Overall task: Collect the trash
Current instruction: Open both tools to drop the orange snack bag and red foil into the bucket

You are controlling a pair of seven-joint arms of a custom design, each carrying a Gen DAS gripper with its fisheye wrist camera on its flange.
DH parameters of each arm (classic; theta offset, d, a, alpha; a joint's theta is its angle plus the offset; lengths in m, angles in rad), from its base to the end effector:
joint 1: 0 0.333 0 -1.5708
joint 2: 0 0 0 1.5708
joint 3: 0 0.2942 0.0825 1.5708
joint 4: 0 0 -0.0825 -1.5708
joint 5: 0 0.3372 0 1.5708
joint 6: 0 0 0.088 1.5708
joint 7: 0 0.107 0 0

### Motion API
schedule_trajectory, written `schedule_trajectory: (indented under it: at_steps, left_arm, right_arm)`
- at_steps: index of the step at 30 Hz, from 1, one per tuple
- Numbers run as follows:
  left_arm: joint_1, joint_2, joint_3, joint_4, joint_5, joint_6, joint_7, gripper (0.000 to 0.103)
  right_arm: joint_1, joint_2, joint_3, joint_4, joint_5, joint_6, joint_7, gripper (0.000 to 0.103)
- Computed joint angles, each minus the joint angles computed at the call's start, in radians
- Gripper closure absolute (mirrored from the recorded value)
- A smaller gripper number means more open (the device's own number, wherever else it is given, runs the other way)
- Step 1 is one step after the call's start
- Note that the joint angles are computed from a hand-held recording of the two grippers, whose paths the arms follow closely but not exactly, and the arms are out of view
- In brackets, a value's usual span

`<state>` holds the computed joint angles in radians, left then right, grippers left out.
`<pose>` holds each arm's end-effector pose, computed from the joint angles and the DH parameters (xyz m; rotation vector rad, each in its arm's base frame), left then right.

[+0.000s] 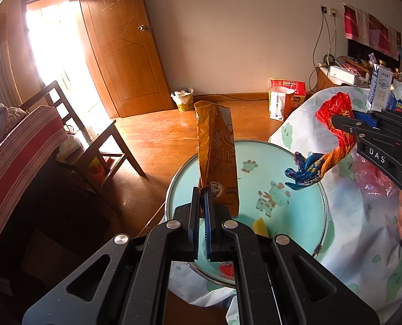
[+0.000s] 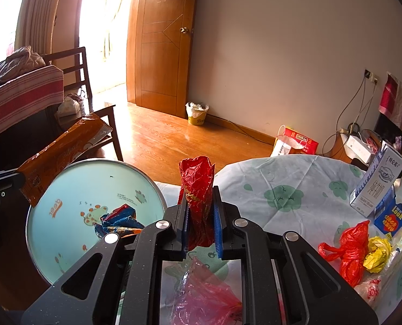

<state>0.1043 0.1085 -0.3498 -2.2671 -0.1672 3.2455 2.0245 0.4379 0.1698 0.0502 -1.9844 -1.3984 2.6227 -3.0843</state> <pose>0.5328 -0.1117 0.4309 -1.2212 2.0717 -0.7947 0.4968 0.2885 0.4206 -1.6460 1.6777 -0.9937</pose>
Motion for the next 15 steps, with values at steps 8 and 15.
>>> schedule_trajectory:
  at_steps: [8, 15]
  left_arm:
    - [-0.003, 0.002, 0.003, 0.001, -0.002, -0.006, -0.01, 0.087]
    - [-0.066, 0.0, 0.074, -0.006, 0.046, 0.008, -0.063, 0.053]
  right_arm:
    - [0.004, 0.004, -0.002, 0.004, -0.034, 0.028, -0.013, 0.047]
    - [0.01, 0.01, 0.001, 0.012, -0.042, 0.019, -0.019, 0.035]
